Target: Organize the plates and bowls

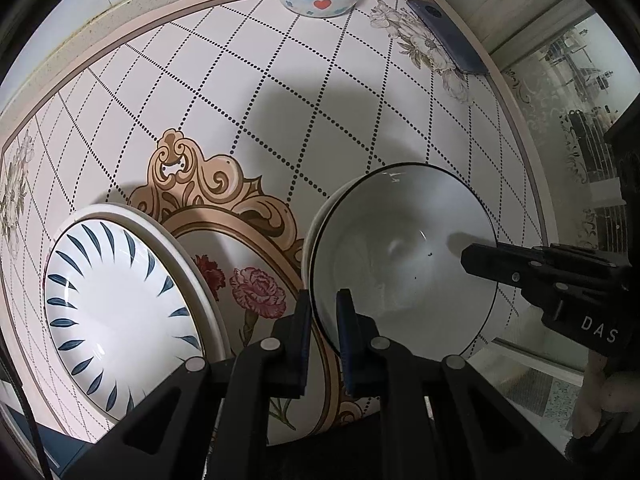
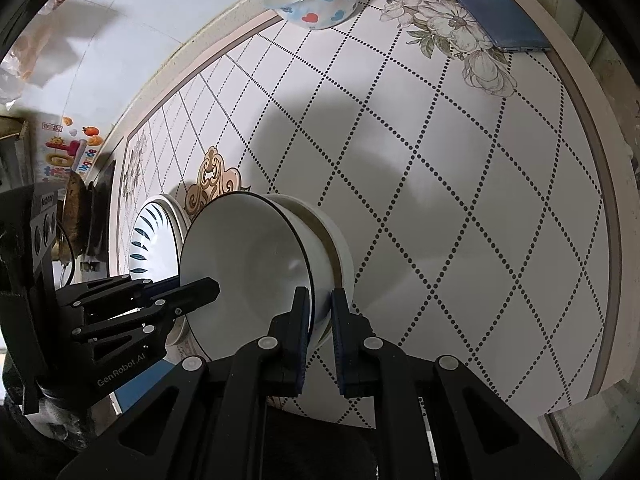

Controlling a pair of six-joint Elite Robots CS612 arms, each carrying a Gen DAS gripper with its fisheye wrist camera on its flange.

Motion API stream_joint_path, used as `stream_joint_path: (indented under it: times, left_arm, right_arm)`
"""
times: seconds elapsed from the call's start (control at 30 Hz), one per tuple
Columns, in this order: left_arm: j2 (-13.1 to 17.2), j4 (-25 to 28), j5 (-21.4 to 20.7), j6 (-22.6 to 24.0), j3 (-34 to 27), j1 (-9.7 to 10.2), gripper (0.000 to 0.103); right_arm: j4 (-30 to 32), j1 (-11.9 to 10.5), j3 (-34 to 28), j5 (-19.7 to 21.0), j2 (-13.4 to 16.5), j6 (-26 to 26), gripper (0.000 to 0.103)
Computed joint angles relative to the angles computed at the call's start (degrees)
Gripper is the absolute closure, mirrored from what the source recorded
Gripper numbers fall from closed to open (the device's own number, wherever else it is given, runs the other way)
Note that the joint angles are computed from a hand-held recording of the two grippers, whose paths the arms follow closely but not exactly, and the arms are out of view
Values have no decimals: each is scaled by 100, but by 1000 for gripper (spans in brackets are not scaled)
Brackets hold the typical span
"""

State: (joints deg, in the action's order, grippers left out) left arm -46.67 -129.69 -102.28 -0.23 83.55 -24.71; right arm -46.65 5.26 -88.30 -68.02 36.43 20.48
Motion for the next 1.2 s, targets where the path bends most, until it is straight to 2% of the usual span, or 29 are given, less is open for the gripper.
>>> stream_joint_path:
  times: [0.13,0.27,0.4,0.43,0.5,0.57,0.6,0.7,0.83,0.87,0.97,1.0,1.03,1.07,1.1,1.13,1.2]
  left_arm:
    - [49,108,0,-11,-64,11,93]
    - [28,334,-190,-31,-160,72,93]
    - [1,140,-275,-162,-431,182,91]
    - [68,124,-323,-238,-623,221,85]
    - [289,-55,-354,-428,-1072,282,72]
    - [556,-241,-295,-681,-1525,319,69]
    - [773,-271,-284,-852,-1886,341,68]
    - [1349,-51,-316,-1131,-2843,365,68]
    - [2274,916,-534,-1268,-4395,353,68]
    - [2557,1325,-557,-1242,-4890,339,68]
    - [3103,2022,-673,-1204,-5806,315,69]
    - [3206,2155,-663,-1182,-5980,297,70]
    - [3278,2206,-639,-1166,-6092,285,72]
    - [3306,2169,-592,-1161,-6115,272,74]
    - [3258,2016,-576,-1115,-5972,266,88]
    - [3222,1962,-463,-1084,-5897,246,92]
    - [3119,1723,-429,-1060,-5666,233,92]
  right_arm:
    - [51,-7,47,12,-10,1,90]
    - [154,-46,118,160,-43,49,88]
    - [71,-173,140,405,-137,200,87]
    - [-20,-210,205,372,-218,217,84]
    - [-384,-290,358,332,-338,267,71]
    - [-867,-352,569,270,-425,374,47]
    - [-1110,-382,677,214,-454,444,46]
    - [-2045,-492,1283,144,-588,749,46]
    - [-3043,-551,2353,211,-863,1185,46]
    - [-3164,-550,2589,192,-941,1176,46]
    - [-3464,-547,3190,192,-1115,1279,47]
    - [-3528,-543,3384,178,-1171,1318,47]
    - [-3558,-541,3506,177,-1203,1328,56]
    - [-3558,-532,3655,139,-1250,1321,71]
    - [-3545,-523,3732,103,-1272,1321,78]
    - [-3543,-515,3850,73,-1308,1300,87]
    - [-3645,-496,3915,-50,-1315,1278,88]
